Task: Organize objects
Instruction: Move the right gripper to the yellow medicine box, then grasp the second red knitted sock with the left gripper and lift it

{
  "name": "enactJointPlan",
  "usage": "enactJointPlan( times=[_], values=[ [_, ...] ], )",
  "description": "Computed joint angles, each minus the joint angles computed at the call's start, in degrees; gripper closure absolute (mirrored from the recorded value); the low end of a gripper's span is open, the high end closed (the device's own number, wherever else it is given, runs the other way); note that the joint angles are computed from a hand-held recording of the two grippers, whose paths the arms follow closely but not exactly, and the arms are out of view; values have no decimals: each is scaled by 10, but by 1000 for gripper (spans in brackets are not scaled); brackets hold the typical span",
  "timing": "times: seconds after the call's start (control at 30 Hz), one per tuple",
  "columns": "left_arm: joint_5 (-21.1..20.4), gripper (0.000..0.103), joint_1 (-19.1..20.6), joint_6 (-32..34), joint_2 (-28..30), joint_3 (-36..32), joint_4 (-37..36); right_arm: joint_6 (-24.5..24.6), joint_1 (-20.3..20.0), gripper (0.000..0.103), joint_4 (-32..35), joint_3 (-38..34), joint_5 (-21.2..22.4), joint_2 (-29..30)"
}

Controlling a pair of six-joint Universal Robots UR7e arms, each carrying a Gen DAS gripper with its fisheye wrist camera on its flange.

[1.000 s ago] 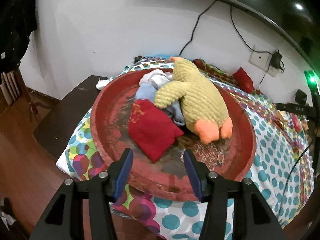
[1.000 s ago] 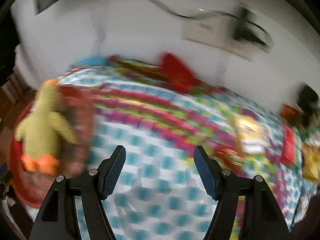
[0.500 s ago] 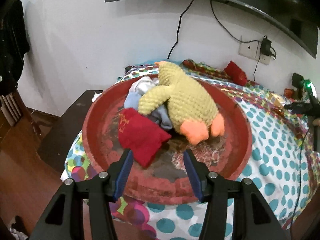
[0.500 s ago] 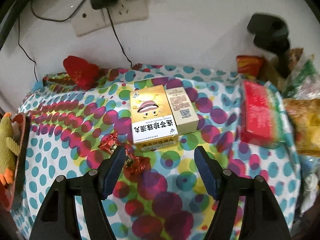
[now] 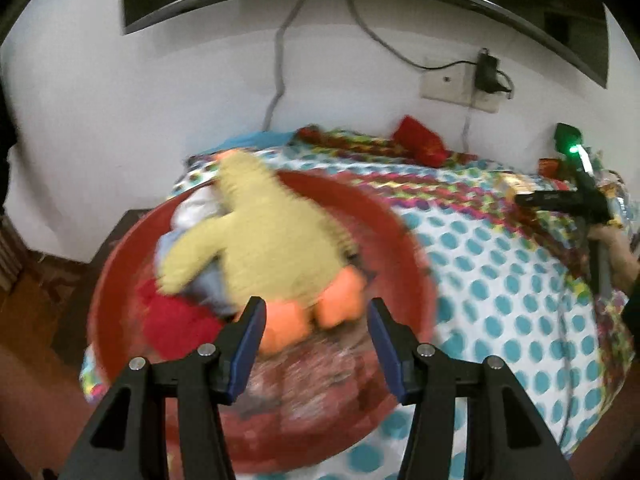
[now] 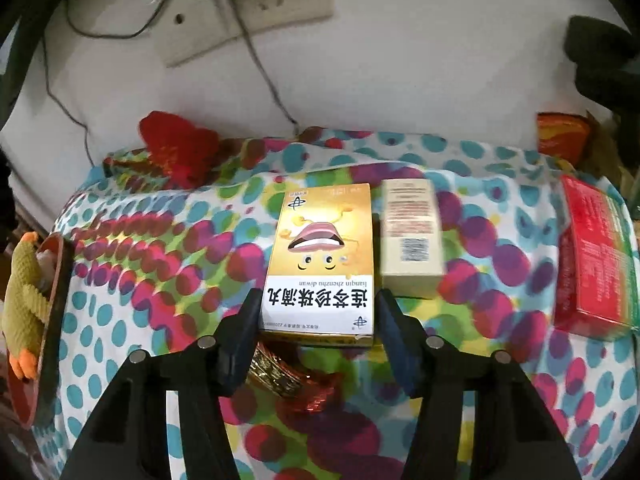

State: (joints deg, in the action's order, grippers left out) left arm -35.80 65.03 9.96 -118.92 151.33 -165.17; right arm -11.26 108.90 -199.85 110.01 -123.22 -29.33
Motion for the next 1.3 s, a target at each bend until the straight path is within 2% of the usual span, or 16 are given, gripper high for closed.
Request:
enactJointPlan(
  times=[0.2, 0.3, 0.37, 0.47, 0.53, 0.63, 0.77, 0.87, 0.93, 1.2, 1.3],
  values=[
    [-45, 49, -18, 3, 118, -35, -65, -15, 11, 49, -26, -2, -6, 17],
    [-60, 49, -16, 34, 209, -70, -134, -17, 20, 50, -47, -10, -30, 31],
    [-72, 49, -4, 42, 275, -111, -151, -4, 18, 50, -57, -11, -29, 37],
    [-147, 48, 30, 31, 344, -176, -142, 0, 16, 51, -56, -9, -22, 32],
    [-194, 40, 51, 21, 383, -222, -116, 3, 14, 50, -55, -6, -15, 29],
    [-216, 39, 71, 11, 447, -286, -115, 1, 17, 50, -48, -11, -23, 31],
    [-225, 39, 96, -30, 513, -369, -102, 6, 9, 48, -52, -3, 4, 23],
    [-209, 38, 106, -43, 554, -416, -105, 15, -3, 48, -61, 10, 37, 13],
    [-196, 38, 109, -31, 583, -444, -123, 16, -5, 48, -62, 11, 43, 12],
    [-164, 38, 131, -63, 649, -521, -124, 6, 12, 48, -52, -3, 0, 25],
    [-175, 39, 138, -47, 655, -523, -150, 5, 14, 48, -51, -5, -4, 26]
  ],
)
